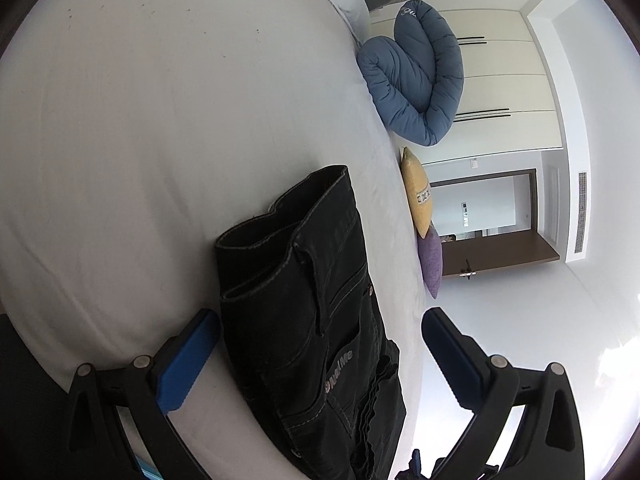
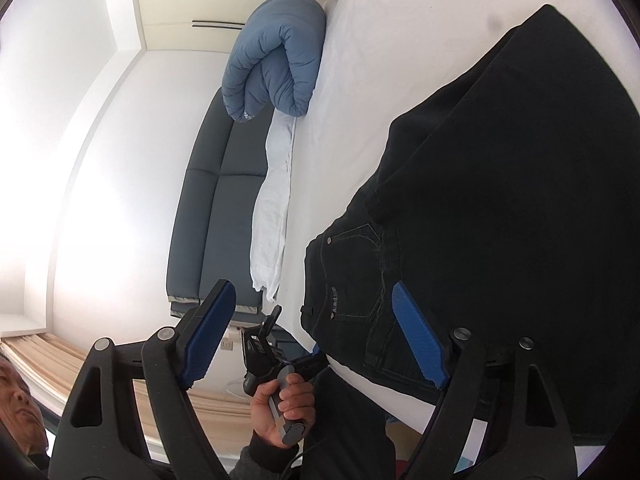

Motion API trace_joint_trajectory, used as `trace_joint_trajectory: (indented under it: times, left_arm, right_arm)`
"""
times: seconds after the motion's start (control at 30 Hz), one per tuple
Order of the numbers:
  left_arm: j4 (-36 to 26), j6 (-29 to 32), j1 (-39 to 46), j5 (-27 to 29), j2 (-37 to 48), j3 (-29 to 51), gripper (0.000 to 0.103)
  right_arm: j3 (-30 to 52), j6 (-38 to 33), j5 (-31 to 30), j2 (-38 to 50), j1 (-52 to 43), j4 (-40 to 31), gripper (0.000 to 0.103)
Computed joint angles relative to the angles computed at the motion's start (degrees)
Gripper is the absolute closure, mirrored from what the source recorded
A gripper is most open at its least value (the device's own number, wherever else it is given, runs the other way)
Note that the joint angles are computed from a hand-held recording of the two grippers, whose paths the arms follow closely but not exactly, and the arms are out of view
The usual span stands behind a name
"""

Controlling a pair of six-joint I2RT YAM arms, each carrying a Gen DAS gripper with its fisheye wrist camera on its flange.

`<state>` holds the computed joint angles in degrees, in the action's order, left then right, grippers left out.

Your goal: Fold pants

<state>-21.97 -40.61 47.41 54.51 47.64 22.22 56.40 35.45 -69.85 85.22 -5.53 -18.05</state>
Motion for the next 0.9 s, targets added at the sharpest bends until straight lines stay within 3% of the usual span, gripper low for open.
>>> trace_joint_trajectory:
  times: [0.13, 0.2, 0.27, 0.33, 0.47, 0.63, 0.73, 0.8, 0.9]
  left_arm:
    - [0.0, -0.2, -0.6, 0.5, 1.8, 1.3, 0.002]
    - [0.6, -1.0, -0.9, 1.4, 2.7, 2.0, 0.013]
    - [1.5, -1.3, -2.2, 2.2, 5.0, 2.8, 0.038]
    - [1.7, -1.5, -2.2, 1.8, 5.1, 2.7, 0.041]
    - [1.4, -1.5, -1.6, 1.3, 4.4, 1.7, 0.072]
    - [0.3, -0.7, -1.7, 0.2, 3.6, 2.0, 0.082]
    - [-0.4, -0.1, -4.0, -1.7, 2.6, 3.7, 0.085]
    - [-1.0, 0.3, -6.1, -3.6, 1.9, 5.3, 0.085]
    - [-0.8, -0.1, -10.6, -7.7, 0.5, 7.7, 0.086]
  right_arm:
    - [2.9, -1.2, 1.8, 2.5, 3.7, -1.5, 0.023]
    - [5.6, -4.0, 4.2, 4.9, 6.2, -5.2, 0.023]
    - [8.4, -5.7, 6.5, 7.3, 8.4, -7.8, 0.023]
    - [11.9, -7.5, 8.7, 9.9, 10.4, -10.7, 0.023]
    - [18.9, -10.4, 11.8, 14.9, 13.7, -15.6, 0.023]
    - [28.5, -13.9, 12.9, 22.5, 17.8, -22.3, 0.023]
    - [36.5, -17.0, 18.8, 29.0, 20.2, -31.9, 0.024]
    - [37.2, -15.8, 20.8, 30.8, 20.7, -31.8, 0.029]
    - [37.1, -11.8, 20.6, 31.3, 20.5, -30.0, 0.030]
